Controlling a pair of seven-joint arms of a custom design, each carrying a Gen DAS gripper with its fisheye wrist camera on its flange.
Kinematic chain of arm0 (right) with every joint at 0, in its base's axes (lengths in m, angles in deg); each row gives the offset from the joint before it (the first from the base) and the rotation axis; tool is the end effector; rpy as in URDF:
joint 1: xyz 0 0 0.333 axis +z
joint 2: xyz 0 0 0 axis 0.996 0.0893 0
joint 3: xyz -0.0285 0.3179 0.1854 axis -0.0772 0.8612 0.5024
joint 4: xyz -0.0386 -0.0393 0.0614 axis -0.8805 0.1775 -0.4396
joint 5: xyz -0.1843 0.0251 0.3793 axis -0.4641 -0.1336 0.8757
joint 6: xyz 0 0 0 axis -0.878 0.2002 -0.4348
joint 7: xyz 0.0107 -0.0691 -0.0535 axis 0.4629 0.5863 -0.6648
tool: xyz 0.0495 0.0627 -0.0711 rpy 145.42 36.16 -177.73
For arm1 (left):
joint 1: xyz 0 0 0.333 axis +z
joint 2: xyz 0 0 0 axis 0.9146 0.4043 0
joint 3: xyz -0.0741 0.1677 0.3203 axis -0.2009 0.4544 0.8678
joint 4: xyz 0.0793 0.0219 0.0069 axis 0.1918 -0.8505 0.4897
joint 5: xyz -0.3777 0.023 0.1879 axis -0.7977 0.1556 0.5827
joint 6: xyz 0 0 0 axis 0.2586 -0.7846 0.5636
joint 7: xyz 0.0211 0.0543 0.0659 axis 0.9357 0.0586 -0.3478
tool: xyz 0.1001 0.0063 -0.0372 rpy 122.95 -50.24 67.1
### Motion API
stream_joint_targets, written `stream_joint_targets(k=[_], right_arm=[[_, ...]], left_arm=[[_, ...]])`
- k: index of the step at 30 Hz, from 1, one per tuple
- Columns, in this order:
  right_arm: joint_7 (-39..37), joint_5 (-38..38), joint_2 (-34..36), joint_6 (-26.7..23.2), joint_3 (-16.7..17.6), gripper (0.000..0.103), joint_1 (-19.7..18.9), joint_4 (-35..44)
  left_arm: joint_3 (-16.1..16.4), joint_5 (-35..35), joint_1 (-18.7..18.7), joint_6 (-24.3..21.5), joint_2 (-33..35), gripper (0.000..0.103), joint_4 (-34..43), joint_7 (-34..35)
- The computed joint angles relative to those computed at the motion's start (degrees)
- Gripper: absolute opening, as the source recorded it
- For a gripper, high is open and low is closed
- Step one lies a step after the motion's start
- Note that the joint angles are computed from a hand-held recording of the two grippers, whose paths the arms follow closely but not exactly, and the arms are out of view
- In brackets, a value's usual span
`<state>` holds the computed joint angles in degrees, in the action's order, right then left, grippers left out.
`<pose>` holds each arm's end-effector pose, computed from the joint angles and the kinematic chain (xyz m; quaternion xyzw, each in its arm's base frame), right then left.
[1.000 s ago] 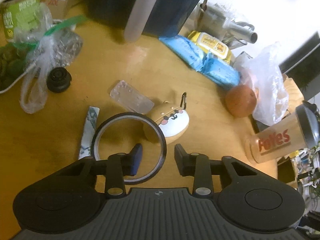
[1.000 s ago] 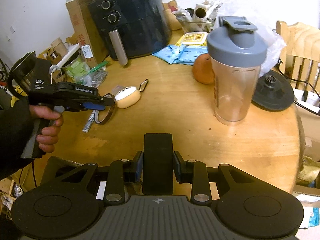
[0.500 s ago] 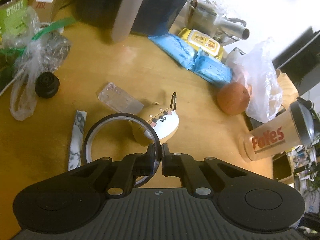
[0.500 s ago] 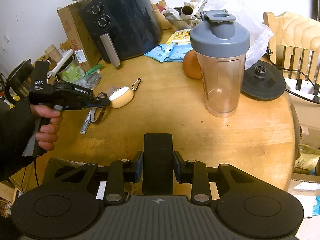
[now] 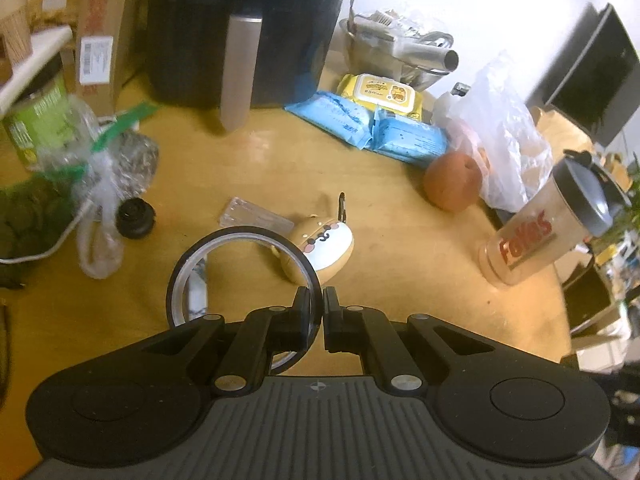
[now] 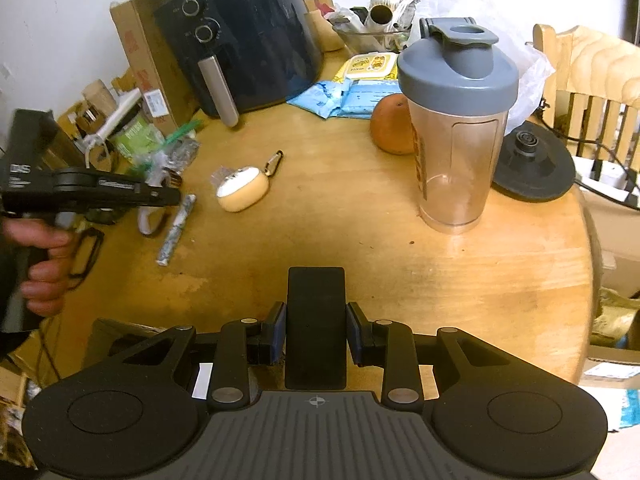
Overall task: Organize rigid objects
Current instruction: 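Carry the tape ring and the black block over the cardboard box with both tools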
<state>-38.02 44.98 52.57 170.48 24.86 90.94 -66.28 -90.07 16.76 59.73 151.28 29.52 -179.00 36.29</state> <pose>0.5233 0.0007 0.4364 -0.7987 0.5268 -0.0204 0.2902 0.5266 -0.1823 0.4195 -0.7457 0.5905 -0.2718 0.1459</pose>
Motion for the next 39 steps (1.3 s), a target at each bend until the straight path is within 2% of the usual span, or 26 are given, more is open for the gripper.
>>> stream_joint_targets(k=[7,11,15,22,26,31,39], right_arm=[[8.0,-8.1,0.3,5.1,1.3,0.034,0.3,-1.0],[10.6,-11.2,0.0,6.2,1.2,0.034,0.5,-1.4],[11.1,-11.7,-0.5,5.8,0.7,0.034,1.1,-1.5],[8.7,-9.2,-2.0,5.4,-0.1,0.034,2.2,-2.3],[7.1,-7.8,-3.1,4.5,-0.7,0.034,2.6,-3.0],[6.2,-6.4,-4.6,3.8,-1.3,0.034,3.1,-4.1],[5.1,-5.0,-7.3,2.7,-2.3,0.034,3.9,-6.1]], left_arm=[[-2.1,3.1,1.3,-2.7,-4.3,0.007,-2.0,-1.3],[-5.1,6.4,3.9,-3.0,-7.4,0.007,-3.7,-4.3],[-8.2,9.2,6.2,-3.4,-10.6,0.007,-5.3,-7.3],[-11.8,6.3,7.3,-4.0,-15.1,0.007,-7.7,-5.8],[-12.8,2.7,6.3,-4.2,-17.4,0.007,-9.4,-2.9],[-13.0,-3.6,3.2,-4.1,-19.2,0.007,-11.7,3.5],[-14.5,-10.6,-0.3,-5.8,-21.6,0.007,-14.0,8.9]])
